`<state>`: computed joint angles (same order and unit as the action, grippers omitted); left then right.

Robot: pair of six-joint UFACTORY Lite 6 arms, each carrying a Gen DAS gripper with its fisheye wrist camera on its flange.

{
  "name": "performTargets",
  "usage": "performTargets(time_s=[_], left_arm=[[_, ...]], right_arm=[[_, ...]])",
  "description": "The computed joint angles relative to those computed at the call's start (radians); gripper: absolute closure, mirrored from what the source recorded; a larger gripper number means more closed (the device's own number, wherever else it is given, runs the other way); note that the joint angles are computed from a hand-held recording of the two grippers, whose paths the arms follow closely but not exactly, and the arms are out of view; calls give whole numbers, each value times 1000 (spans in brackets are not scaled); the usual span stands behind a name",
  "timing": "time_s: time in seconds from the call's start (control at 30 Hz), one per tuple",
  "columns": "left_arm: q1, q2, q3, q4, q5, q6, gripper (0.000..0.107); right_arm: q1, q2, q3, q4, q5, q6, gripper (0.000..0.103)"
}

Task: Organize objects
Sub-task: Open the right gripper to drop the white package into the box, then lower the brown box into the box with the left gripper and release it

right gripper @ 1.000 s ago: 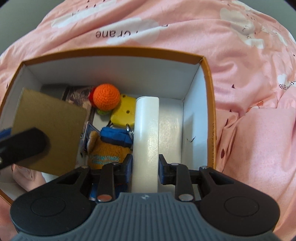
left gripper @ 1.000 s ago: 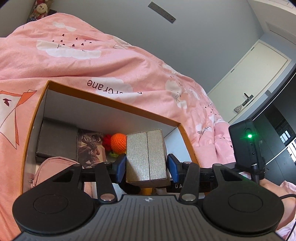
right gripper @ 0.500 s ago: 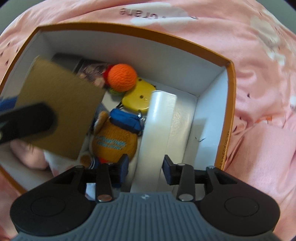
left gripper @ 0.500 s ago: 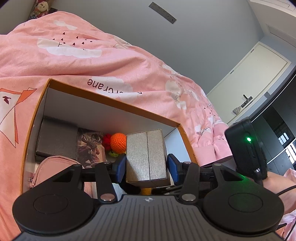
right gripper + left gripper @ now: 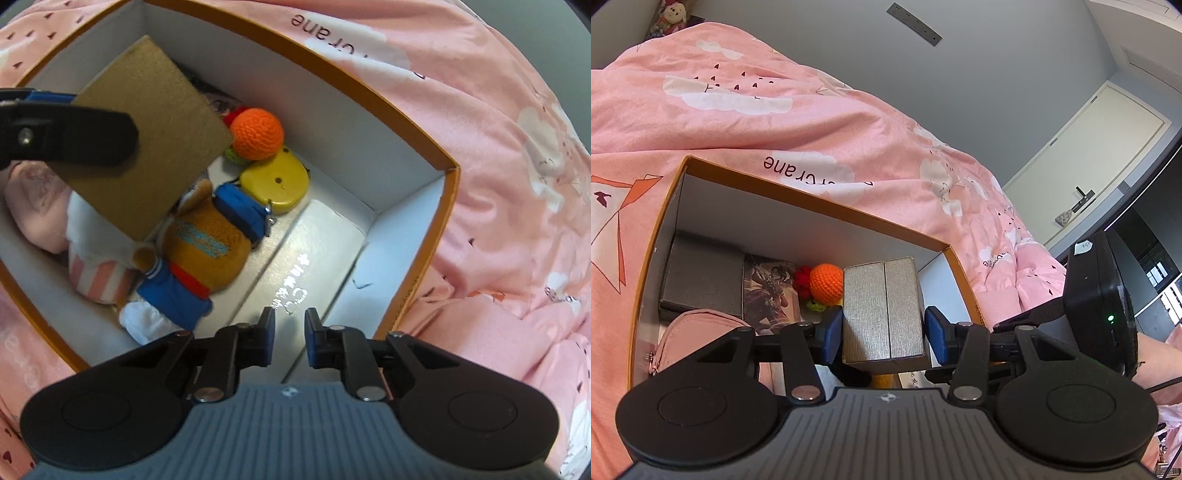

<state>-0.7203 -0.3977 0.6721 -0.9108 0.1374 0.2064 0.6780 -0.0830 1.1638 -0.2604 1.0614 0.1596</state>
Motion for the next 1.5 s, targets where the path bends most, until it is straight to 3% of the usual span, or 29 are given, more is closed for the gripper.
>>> performTargets(time_s=[0.1, 0.4, 0.7, 0.8, 0.93, 1.17, 1.3, 1.33, 1.4, 1.5], left_arm=[[4, 8, 14, 52, 9, -46, 53], [6, 94, 146, 586, 31, -509, 56], [34, 208, 241, 439, 41, -315, 56], [36, 236, 266, 454, 46, -317, 56], [34, 266, 293, 487, 54, -339, 56], [5, 325, 347, 618, 65, -468, 56], [-16, 405, 414, 647, 64, -507, 56], [-21, 433, 438, 678, 66, -550, 56], [-34, 489, 488, 774, 75, -666, 56], [-40, 558, 546, 778, 93, -711, 56]], right_arm=[[-8, -10, -13, 5, -54, -46, 85], [-109, 103, 54, 26, -256, -221, 79], [-130, 234, 93, 24, -309, -272, 81], [-148, 245, 112, 57, -295, -290, 81], [-198, 279, 185, 185, -186, -388, 82], [-251, 190, 133, 292, -161, -489, 88], [-255, 90, 82, 286, -191, -483, 81], [-259, 74, 78, 288, -194, -484, 76], [-267, 51, 73, 296, -193, -493, 57], [-277, 31, 67, 329, -179, -516, 56]])
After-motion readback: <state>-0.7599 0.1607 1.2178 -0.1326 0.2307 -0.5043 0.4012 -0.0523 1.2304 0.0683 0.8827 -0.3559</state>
